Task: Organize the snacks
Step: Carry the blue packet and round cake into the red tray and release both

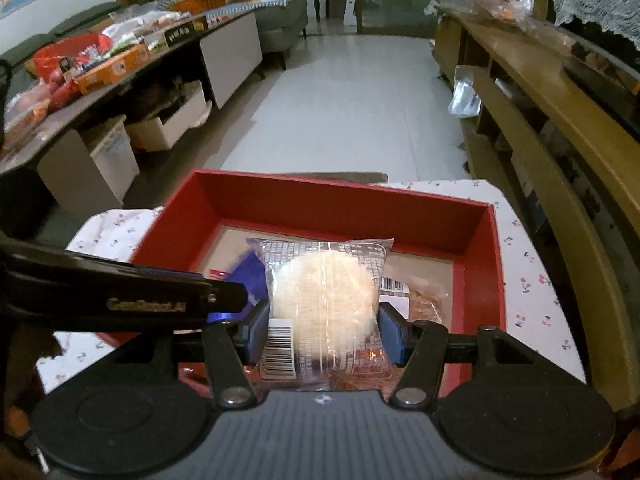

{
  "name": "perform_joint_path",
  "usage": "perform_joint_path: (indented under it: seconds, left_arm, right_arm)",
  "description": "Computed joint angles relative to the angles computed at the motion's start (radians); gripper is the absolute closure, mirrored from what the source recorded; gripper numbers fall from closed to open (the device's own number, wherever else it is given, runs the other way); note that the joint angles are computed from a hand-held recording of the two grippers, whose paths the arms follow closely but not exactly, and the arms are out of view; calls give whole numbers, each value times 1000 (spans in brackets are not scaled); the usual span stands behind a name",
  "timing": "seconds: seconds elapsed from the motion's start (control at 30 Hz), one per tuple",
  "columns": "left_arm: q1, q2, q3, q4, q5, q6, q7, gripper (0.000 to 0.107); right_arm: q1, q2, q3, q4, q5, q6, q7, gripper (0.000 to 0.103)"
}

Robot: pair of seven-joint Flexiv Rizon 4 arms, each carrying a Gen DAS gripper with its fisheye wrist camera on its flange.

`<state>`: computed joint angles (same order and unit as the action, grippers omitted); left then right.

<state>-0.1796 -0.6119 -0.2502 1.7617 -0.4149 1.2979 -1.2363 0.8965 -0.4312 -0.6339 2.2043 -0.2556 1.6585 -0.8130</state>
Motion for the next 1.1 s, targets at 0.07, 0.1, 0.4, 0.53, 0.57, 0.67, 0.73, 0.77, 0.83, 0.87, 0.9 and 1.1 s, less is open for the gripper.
perform_joint_path:
  seconds: [0.07, 0.1, 0.4, 0.53, 0.57, 0.67, 0.73, 0.77, 0.83, 0.87, 0.9, 1.1]
  left_arm:
    - [-12, -9, 17, -17, 9, -7, -18, 63]
    - [-12, -11, 20, -18, 12, -4, -21, 63]
    - [-3, 9, 19, 2, 17, 22, -48, 46]
    - [16, 35, 2, 37, 10, 42, -38, 41]
    - [28, 46, -11, 53, -1, 50, -31, 39]
    - [47, 71, -31, 89, -21, 65, -10, 39]
    - [58, 88, -44, 115, -34, 78, 6, 38]
    - [65, 96, -54, 129, -43, 83, 15, 37]
    - [81, 111, -76, 154, -65, 91, 38, 37]
    - [85, 118, -84, 164, -74, 93, 48, 37]
    - [88, 123, -89, 174, -81, 98, 59, 37]
    - [100, 159, -118, 244, -127, 107, 115, 36]
  right_arm:
    - [-40, -15, 37, -18, -1, -4, -7, 46]
    - [-46, -19, 42, -21, -2, -9, -6, 46]
    - [7, -30, -34, -11, 7, -5, 5, 42]
    - [51, -16, -78, 11, 25, 2, 13, 40]
    - [73, -12, -100, 21, 28, 3, 11, 40]
    - [139, 1, -159, 48, 39, -2, 3, 40]
    - [175, 12, -187, 67, 49, -1, -7, 40]
    - [190, 19, -198, 76, 54, 0, -12, 40]
    - [223, 30, -222, 95, 66, 0, -23, 40]
    - [244, 35, -239, 106, 72, 1, -27, 40]
    - [267, 39, -257, 118, 82, 3, -29, 40]
    - [366, 69, -327, 170, 136, 4, -55, 40]
